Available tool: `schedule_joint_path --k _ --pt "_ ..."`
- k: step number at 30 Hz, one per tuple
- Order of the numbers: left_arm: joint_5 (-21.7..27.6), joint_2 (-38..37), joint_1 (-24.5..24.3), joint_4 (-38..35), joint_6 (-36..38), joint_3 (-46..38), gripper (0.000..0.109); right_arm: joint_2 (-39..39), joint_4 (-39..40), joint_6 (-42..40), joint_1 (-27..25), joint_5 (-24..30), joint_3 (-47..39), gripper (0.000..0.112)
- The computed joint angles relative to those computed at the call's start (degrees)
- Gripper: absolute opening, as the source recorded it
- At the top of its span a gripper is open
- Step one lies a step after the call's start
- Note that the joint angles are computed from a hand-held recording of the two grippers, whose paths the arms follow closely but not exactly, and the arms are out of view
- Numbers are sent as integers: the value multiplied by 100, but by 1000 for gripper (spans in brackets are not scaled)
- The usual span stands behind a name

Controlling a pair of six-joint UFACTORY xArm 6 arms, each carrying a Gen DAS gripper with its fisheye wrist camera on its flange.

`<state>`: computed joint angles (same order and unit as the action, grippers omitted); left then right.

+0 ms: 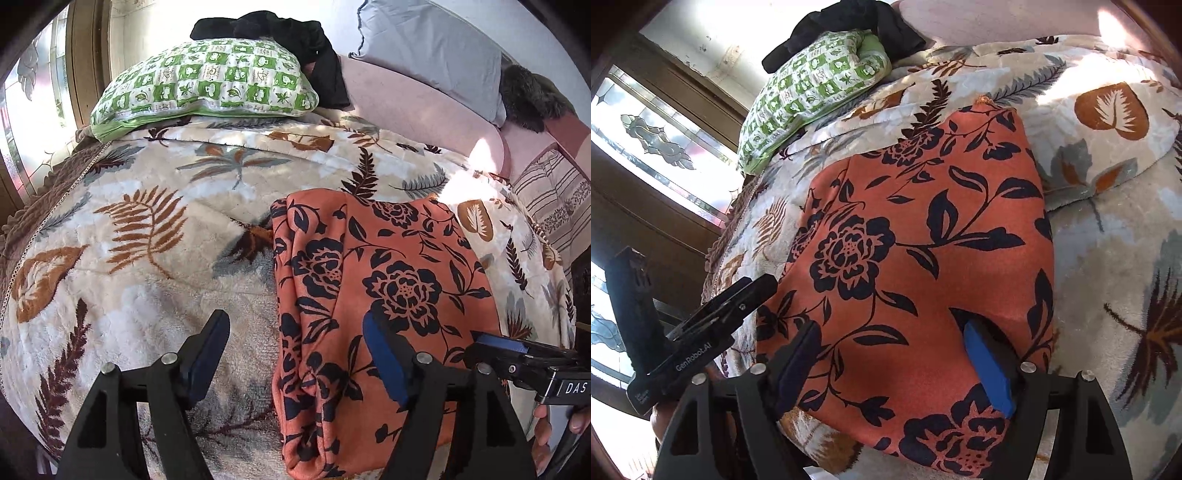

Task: Fold small clothes

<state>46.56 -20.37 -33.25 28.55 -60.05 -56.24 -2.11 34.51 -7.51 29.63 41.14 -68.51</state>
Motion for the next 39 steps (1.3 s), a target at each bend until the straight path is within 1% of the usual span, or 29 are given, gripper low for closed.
schedule_joint_path --k 3,4,5,6,7,8,9,10,11,12,13,15,17,18,19,20,21,22,23,24,25,26,28,31,32,33,35,37,39 --pt "-71 5 35 -23 29 34 75 39 -20 55 -16 78 -86 82" --pt "53 104 40 -74 73 -5 75 55 16 41 -25 88 -100 82" --pt "171 245 83 -278 262 -13 73 56 69 0 -35 76 -84 82" --pt "50 336 184 -667 580 116 65 54 133 -54 -45 60 -64 82" --pt "-311 279 283 -938 659 400 65 55 195 -106 -50 51 -52 82" --pt "-516 173 330 -970 615 563 65 62 276 -180 -58 71 -55 82" --pt "-482 171 296 -853 592 531 64 72 293 -214 -68 115 -74 82" --pt "-393 191 257 -827 640 432 55 81 281 -242 -80 149 -98 82" --pt "-407 191 240 -939 760 383 50 98 273 -241 -94 197 -134 82" --pt "-359 180 207 -967 776 328 48 122 279 -240 -115 250 -179 82" --pt "-312 149 169 -920 728 286 48 146 294 -216 -139 315 -230 82" --pt "-469 2 136 -873 648 331 48 120 462 -254 -198 334 -255 82" --pt "-604 -79 114 -809 591 349 52 55 677 -320 -271 235 -249 82" --pt "-590 -57 117 -767 567 335 55 49 884 -422 -326 204 -281 82" --pt "-433 62 135 -782 591 263 55 86 1079 -505 -383 197 -357 82" --pt "-293 241 205 -1023 803 249 55 185 1226 -532 -445 232 -504 83" --pt "-394 303 300 -1360 952 362 58 299 1456 -582 -509 266 -635 83" --pt "-660 192 373 -1457 866 559 58 441 1824 -691 -583 301 -749 85" --pt "-686 172 369 -1433 877 563 58 623 2069 -724 -646 333 -863 91" --pt "-552 200 326 -1341 880 453 58 850 2074 -618 -707 402 -972 91" --pt "-387 239 276 -1229 849 343 58 1073 2049 -410 -790 594 -1098 91" --pt "-319 225 246 -1182 837 310 58 1056 2263 -442 -815 546 -1028 91" --pt "-427 56 277 -1263 789 416 58 812 2423 -761 -803 459 -893 91" --pt "-835 -169 441 -1460 768 565 59 295 2680 -1251 -833 92 -467 91" --pt "-911 -163 490 -1418 733 539 63 206 2682 -1258 -894 40 -375 91" --pt "-864 -94 529 -1354 697 443 66 166 2557 -1106 -962 -10 -305 91" --pt "-681 106 583 -1370 761 208 66 177 2417 -790 -1127 13 -195 91" --pt "-626 191 624 -1414 788 130 66 192 2591 -766 -1261 138 -88 91" --pt "-580 244 619 -1382 757 75 66 199 2572 -781 -1279 179 -36 91"
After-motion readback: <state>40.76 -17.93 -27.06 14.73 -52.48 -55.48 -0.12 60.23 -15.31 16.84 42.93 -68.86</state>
